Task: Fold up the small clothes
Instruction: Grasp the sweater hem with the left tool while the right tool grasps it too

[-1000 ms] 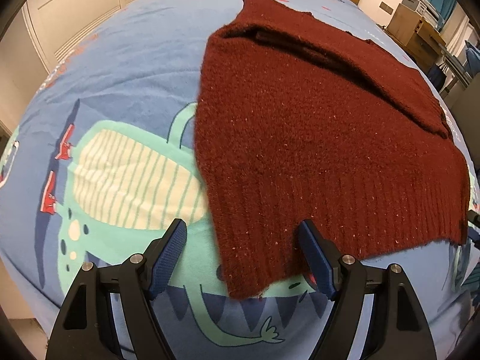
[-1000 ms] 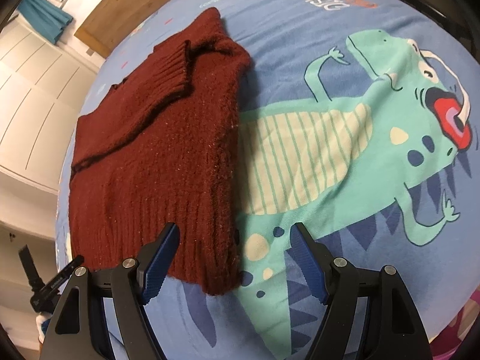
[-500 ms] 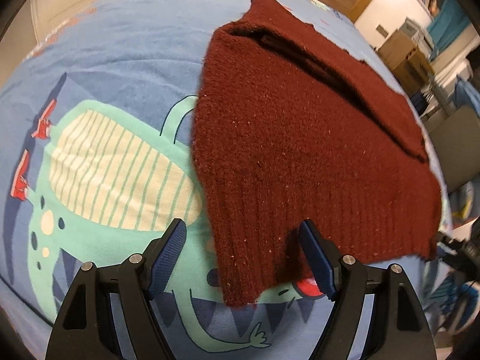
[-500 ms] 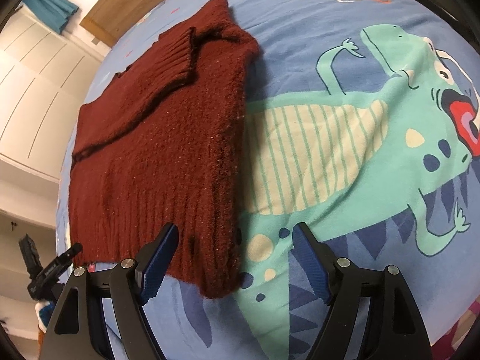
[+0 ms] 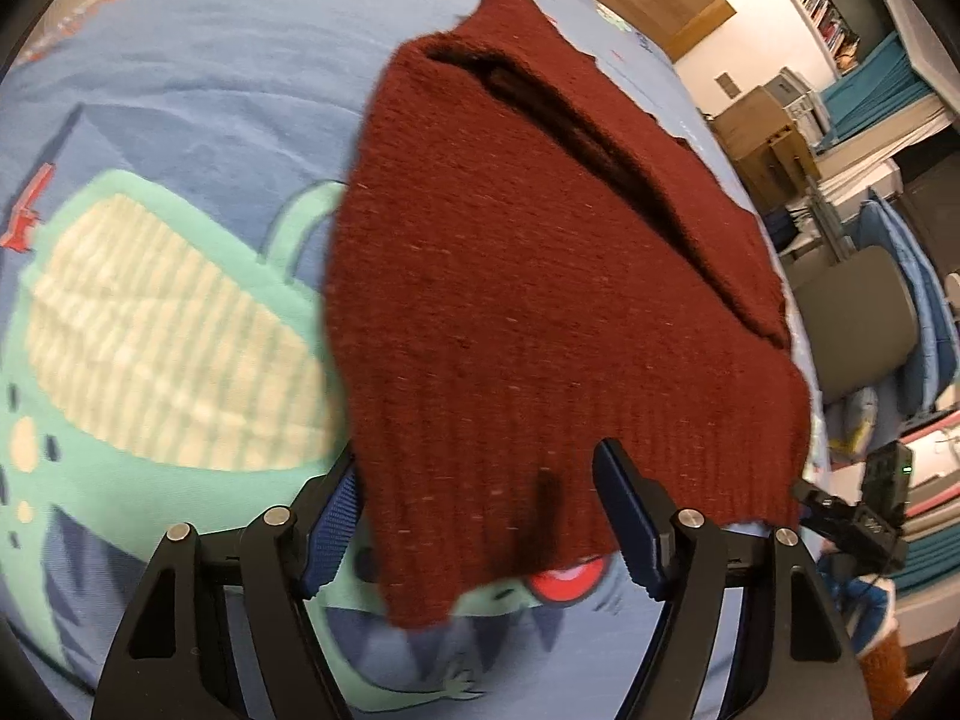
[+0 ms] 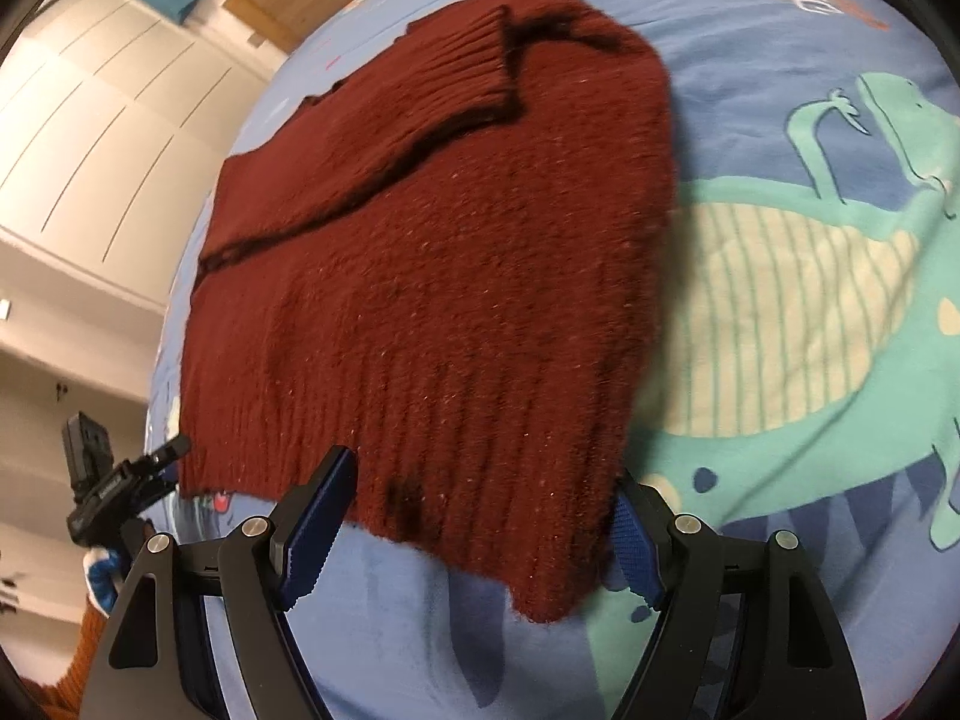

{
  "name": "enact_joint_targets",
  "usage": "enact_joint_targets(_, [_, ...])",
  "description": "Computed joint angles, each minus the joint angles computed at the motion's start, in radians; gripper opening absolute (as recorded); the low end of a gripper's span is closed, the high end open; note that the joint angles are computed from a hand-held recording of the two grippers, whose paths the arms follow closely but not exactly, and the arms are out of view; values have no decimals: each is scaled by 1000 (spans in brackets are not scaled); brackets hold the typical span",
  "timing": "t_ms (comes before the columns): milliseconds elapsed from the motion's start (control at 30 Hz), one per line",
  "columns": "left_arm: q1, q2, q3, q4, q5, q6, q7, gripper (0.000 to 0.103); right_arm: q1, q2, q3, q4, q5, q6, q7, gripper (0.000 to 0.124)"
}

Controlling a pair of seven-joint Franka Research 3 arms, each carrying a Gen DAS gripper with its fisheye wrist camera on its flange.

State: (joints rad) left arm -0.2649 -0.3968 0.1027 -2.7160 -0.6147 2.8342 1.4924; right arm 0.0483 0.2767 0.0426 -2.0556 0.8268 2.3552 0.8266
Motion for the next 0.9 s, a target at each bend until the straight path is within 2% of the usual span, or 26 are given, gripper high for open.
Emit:
enact_joint_targets(133, [-71, -4, 76, 14, -136, -22, 130, 66, -9, 3, 0, 5, 14, -20, -8, 80])
enact_joint_targets(200, [-76, -14, 84, 15, -192, -43, 191, 64, -13, 6, -1, 11, 14, -31, -15, 79])
enact_joint_targets(333, [-44, -22, 55, 15, -238, -71, 239, 59, -24, 11, -3, 16, 32, -47, -29, 78])
enact_joint_targets(500, [-9, -4, 55, 40, -336, -109, 297, 44, -33, 16, -2, 15, 65, -54, -41, 77])
enact_joint_targets(567, [20, 0, 40, 49, -348, -128, 305, 42, -38, 17, -2, 19, 73, -70, -50, 70])
enact_joint_targets(733, [81, -8, 3, 48, -334, -155, 305, 40, -38, 20, -1, 25, 86, -92, -67, 67])
enact_joint_targets(900, [91, -6, -19, 54, -323, -154, 288, 39, -50, 25, -6, 30, 116, -113, -60, 57])
